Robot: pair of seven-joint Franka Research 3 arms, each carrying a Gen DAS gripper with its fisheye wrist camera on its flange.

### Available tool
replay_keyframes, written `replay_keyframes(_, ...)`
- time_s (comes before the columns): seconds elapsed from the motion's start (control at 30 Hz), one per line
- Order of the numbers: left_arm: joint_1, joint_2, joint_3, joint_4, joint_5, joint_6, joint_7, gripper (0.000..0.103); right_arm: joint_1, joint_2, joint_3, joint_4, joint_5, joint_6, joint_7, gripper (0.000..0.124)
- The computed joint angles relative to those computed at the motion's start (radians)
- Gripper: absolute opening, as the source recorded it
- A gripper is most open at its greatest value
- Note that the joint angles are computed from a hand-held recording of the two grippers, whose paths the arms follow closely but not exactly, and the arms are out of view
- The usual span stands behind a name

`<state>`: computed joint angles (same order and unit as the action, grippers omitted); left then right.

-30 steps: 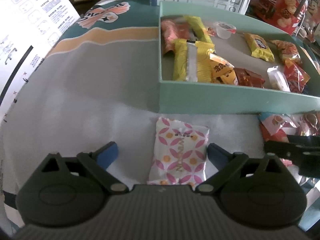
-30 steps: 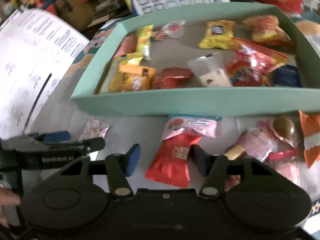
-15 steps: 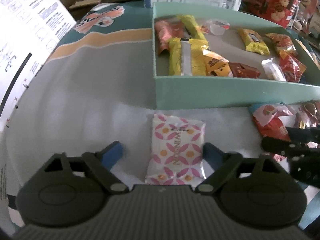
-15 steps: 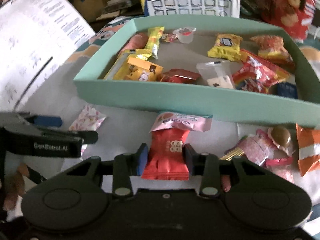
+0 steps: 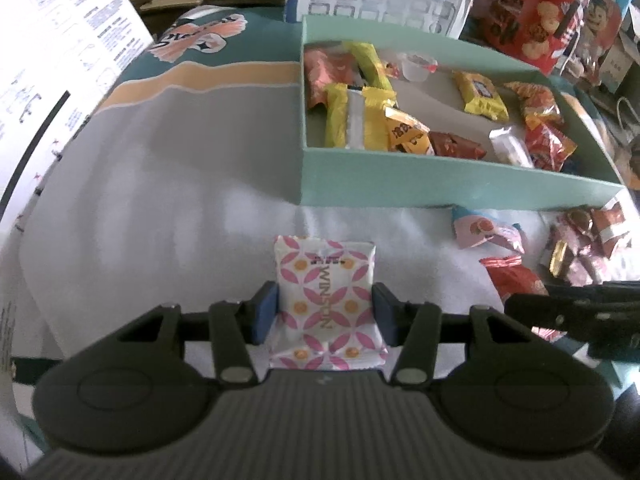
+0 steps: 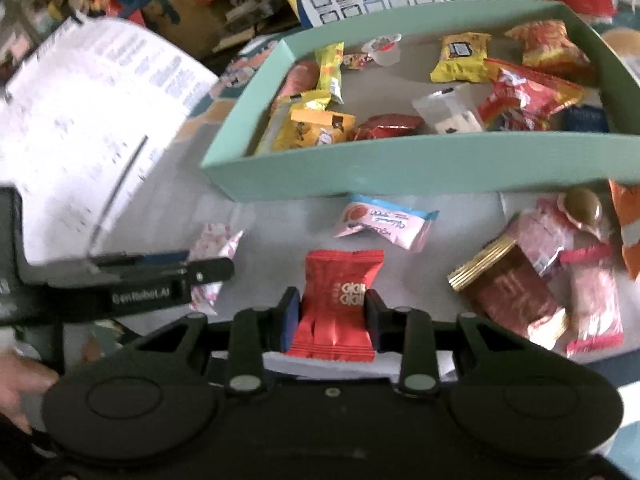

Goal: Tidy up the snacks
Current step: 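Lower both packets into the green tray and open both grippers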

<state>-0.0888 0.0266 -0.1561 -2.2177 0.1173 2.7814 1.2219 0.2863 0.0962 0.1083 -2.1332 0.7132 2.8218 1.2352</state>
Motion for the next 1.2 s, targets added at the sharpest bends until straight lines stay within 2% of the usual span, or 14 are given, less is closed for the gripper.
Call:
replay_keyframes(0.27, -0.006, -0.047, 0.004, -0.007, -0.051, 0.001, 0.023, 0.050, 0.006, -0.055, 0.001, -0.024, 0.118, 0.016, -0.094, 0.034)
replay_keyframes(0.47, -0.015, 0.011, -0.005, 0.103, -0.070, 0.021, 0.073, 0.050, 0.000, -0.025, -0.022, 0.039, 0.051, 0.091, -0.015, 0.034)
replay_keyframes(0.6, -0.021, 0.108, -0.007, 0.244, 0.005, 0.018, 0.047, 0.050, -0.021, 0.042, -0.035, 0.140, -0.030, 0.109, 0.048, 0.034)
replay_keyframes(0.7, -0.026, 0.209, -0.010, 0.385, 0.037, -0.019, 0.025, 0.050, -0.042, 0.120, -0.044, 0.251, -0.095, 0.091, 0.111, 0.034)
replay_keyframes(0.97, -0.061, 0.501, -0.008, 0.783, 0.098, -0.164, 0.004, 0.050, -0.050, 0.386, -0.088, 0.612, -0.309, -0.015, 0.306, 0.034)
replay_keyframes(1.2, -0.089, 0.679, 0.003, 1.040, 0.099, -0.262, 0.023, 0.051, -0.068, 0.578, -0.087, 0.881, -0.395, -0.100, 0.382, 0.036)
